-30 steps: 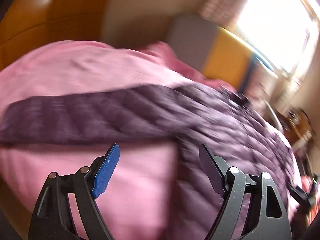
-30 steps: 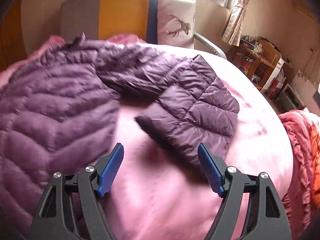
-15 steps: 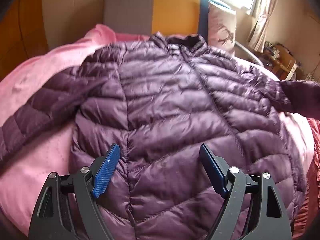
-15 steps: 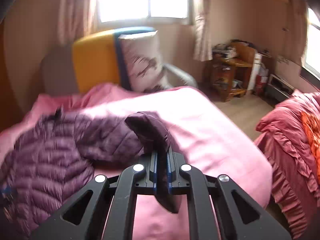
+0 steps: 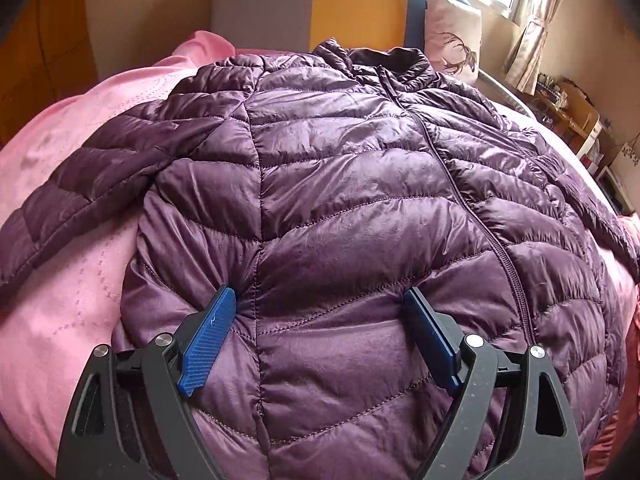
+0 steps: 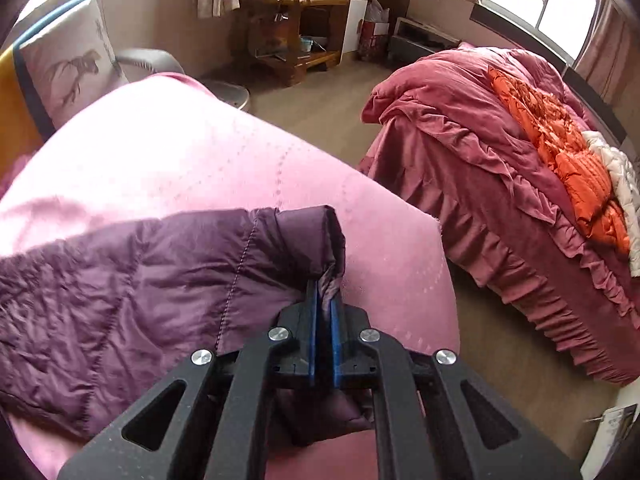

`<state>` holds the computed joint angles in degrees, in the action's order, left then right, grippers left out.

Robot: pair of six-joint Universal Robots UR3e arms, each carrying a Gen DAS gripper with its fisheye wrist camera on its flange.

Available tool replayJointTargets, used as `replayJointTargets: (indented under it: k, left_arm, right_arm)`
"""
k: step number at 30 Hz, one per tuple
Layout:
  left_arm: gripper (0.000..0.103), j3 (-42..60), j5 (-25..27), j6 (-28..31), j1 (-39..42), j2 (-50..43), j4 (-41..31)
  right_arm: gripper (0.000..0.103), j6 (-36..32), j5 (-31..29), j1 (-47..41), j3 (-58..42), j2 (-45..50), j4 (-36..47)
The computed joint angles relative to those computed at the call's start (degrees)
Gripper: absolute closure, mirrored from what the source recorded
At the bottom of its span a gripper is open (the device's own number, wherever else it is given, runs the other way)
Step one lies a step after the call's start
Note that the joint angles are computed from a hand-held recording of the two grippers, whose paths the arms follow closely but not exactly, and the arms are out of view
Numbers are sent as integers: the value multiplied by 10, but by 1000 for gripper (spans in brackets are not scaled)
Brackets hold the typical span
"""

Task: Fold large clothes

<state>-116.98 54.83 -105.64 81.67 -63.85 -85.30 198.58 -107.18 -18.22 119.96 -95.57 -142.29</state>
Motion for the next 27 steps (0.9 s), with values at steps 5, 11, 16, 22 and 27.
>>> replayJointTargets:
  k: [5, 11, 16, 22, 27]
  left_arm:
    - [19, 77, 4, -6, 0, -37, -62]
    - [19, 110, -59, -17, 2, -42, -60]
    - [19, 99, -63, -80, -35, -76, 54]
    - [19, 81, -28, -138, -60, -130, 162]
    - [15, 65, -14, -148, -55, -173, 186]
  right_arm:
    - [57, 58, -132, 87, -69, 27, 67]
    - [44, 12, -70, 212, -141, 24, -11]
    - [50, -33, 91, 349, -368, 202, 1]
    - [51, -23, 194, 412, -728, 487, 106]
    - [51, 68, 156, 361, -801, 589, 135]
